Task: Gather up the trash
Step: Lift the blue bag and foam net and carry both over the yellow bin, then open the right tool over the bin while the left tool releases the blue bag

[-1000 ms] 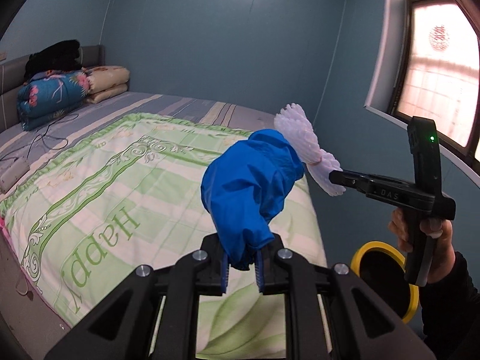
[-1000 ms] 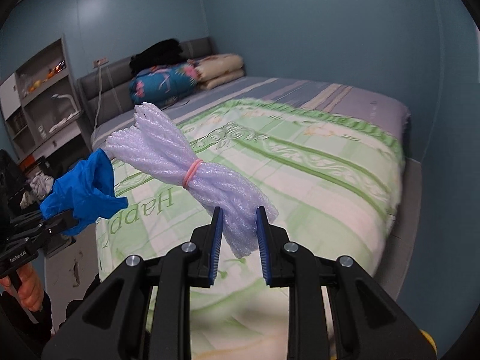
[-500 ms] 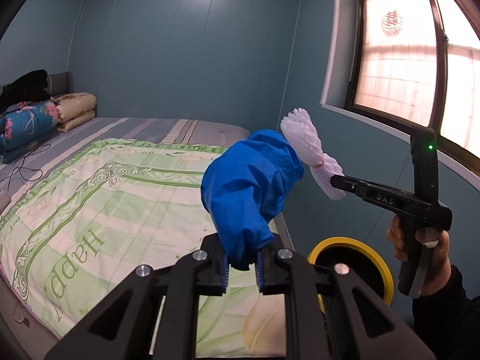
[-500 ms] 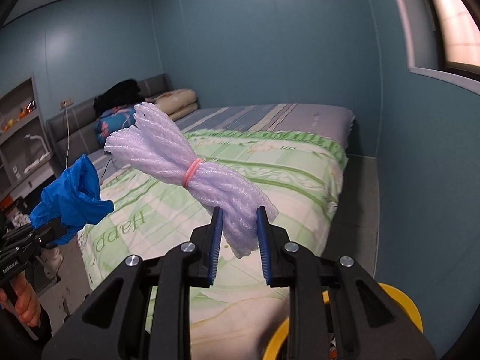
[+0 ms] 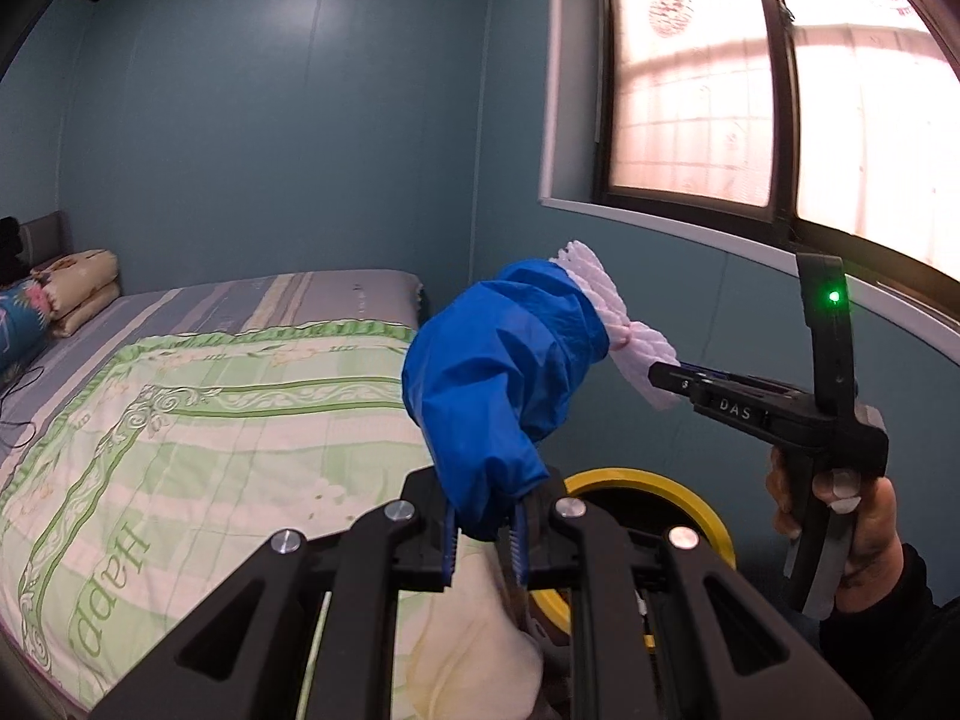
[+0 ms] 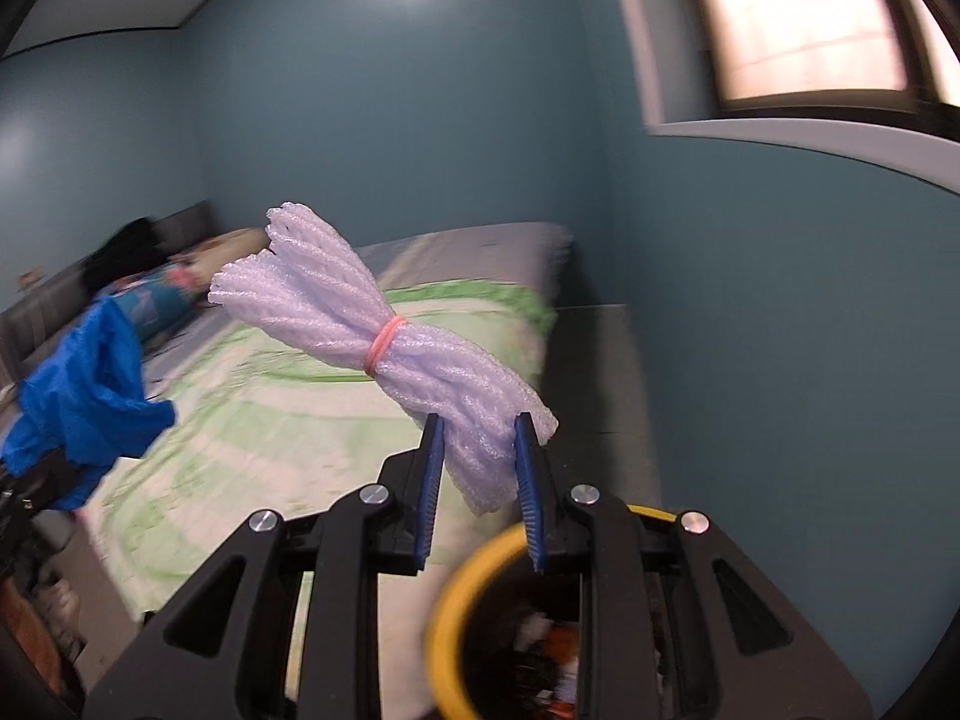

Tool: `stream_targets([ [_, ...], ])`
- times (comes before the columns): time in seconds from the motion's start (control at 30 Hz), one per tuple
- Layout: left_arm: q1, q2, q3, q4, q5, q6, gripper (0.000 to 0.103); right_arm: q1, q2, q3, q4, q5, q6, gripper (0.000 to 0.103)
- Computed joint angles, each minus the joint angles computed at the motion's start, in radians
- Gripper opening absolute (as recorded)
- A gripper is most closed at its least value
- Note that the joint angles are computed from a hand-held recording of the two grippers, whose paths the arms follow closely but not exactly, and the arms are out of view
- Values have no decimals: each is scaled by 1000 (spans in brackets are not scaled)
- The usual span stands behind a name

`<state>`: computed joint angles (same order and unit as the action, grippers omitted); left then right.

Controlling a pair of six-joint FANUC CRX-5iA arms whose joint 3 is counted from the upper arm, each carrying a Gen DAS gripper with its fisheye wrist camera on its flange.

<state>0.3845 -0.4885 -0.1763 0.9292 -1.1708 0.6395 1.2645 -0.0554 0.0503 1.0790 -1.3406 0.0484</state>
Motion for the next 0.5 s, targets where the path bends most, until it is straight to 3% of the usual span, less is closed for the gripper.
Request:
stream_targets([
  [0.17,-135,22,17,-80,38,63,13,27,-43,-76,-34,-116,-109,22],
  [0.33,-261,54,39,-183,91,133,13,26,-76,-136,-84,-148,-179,22],
  [0.5,-337,108,76,-262,83,209,13,4,-84,-161,-114,-173,-229,23],
])
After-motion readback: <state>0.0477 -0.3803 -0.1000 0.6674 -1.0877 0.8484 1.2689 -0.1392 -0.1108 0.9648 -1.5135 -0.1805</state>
